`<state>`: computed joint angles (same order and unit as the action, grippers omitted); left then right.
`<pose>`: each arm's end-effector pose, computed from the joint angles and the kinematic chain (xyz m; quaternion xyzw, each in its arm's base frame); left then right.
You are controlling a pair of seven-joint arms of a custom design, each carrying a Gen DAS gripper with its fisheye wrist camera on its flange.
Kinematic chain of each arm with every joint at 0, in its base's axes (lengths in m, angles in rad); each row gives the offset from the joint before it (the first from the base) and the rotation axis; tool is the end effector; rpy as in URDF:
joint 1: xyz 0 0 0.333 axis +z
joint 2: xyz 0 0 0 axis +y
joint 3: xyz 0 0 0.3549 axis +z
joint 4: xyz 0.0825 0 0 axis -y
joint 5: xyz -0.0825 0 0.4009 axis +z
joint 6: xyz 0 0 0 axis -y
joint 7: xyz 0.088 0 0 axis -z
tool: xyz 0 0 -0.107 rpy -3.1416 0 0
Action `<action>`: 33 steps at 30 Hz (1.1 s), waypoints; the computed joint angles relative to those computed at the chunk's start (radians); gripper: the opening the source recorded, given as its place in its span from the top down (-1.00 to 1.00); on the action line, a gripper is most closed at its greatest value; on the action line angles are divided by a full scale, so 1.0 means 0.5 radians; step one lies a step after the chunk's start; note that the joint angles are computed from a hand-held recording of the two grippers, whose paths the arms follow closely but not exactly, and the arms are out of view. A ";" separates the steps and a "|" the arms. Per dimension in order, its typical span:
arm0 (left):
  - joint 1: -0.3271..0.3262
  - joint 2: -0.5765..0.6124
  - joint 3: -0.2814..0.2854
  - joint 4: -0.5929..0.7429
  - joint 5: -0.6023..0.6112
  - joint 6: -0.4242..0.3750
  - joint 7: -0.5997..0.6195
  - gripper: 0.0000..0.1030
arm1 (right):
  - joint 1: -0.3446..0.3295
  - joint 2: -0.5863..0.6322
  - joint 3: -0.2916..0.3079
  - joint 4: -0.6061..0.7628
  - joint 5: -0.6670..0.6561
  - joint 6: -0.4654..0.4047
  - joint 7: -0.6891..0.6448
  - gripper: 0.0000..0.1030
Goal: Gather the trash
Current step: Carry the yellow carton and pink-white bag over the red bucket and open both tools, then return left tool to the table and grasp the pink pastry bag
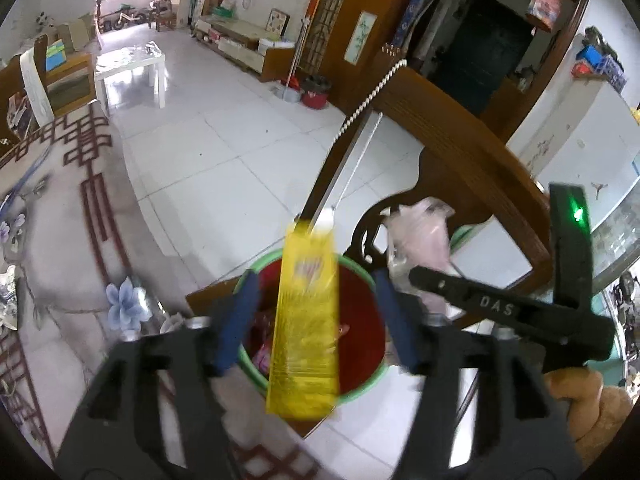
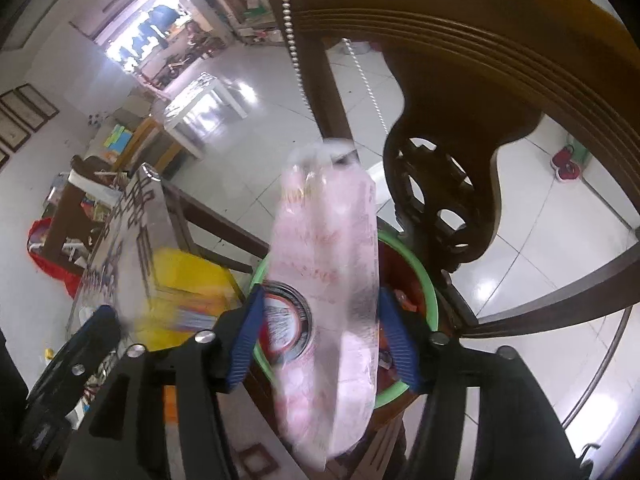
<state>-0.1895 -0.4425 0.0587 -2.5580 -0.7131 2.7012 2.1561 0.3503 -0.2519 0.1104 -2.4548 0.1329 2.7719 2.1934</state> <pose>0.4361 -0.0331 0.5034 -0.6078 0.7067 -0.3493 0.0958 0.4452 0.2173 0.4833 -0.5821 0.7629 -0.0417 0.2783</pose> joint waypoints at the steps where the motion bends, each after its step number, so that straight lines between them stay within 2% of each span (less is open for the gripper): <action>1: -0.015 -0.002 0.021 0.004 -0.024 -0.008 0.025 -0.16 | -0.013 -0.002 0.007 -0.004 -0.017 0.003 0.022 -0.13; 4: 0.025 -0.012 -0.008 0.005 0.030 -0.013 -0.016 -0.16 | -0.027 -0.003 0.015 0.002 -0.050 -0.004 0.054 -0.13; 9: 0.064 -0.108 0.011 -0.033 0.066 0.013 -0.057 -0.16 | -0.001 0.014 0.023 0.044 -0.059 -0.004 0.037 -0.13; 18: 0.327 -0.516 0.065 -0.259 0.373 -0.005 -0.425 -0.16 | 0.147 0.089 0.077 0.186 -0.012 -0.022 -0.105 -0.20; 25: 0.740 -0.814 0.166 -0.425 0.737 -0.088 -0.680 -0.16 | 0.296 0.207 0.154 0.356 0.021 -0.099 -0.250 -0.21; 27: 0.859 -0.866 0.206 -0.452 0.826 -0.138 -0.722 -0.16 | 0.328 0.238 0.175 0.392 0.017 -0.115 -0.265 -0.21; 33: 1.321 -1.060 0.318 -0.570 1.151 -0.364 -0.716 -0.16 | 0.432 0.347 0.237 0.508 0.010 -0.179 -0.279 -0.22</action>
<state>0.4713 -0.9724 0.2176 -2.8430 -0.1377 2.5192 1.7979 0.5664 -0.0783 0.2288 -2.2010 0.1377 2.6826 2.0541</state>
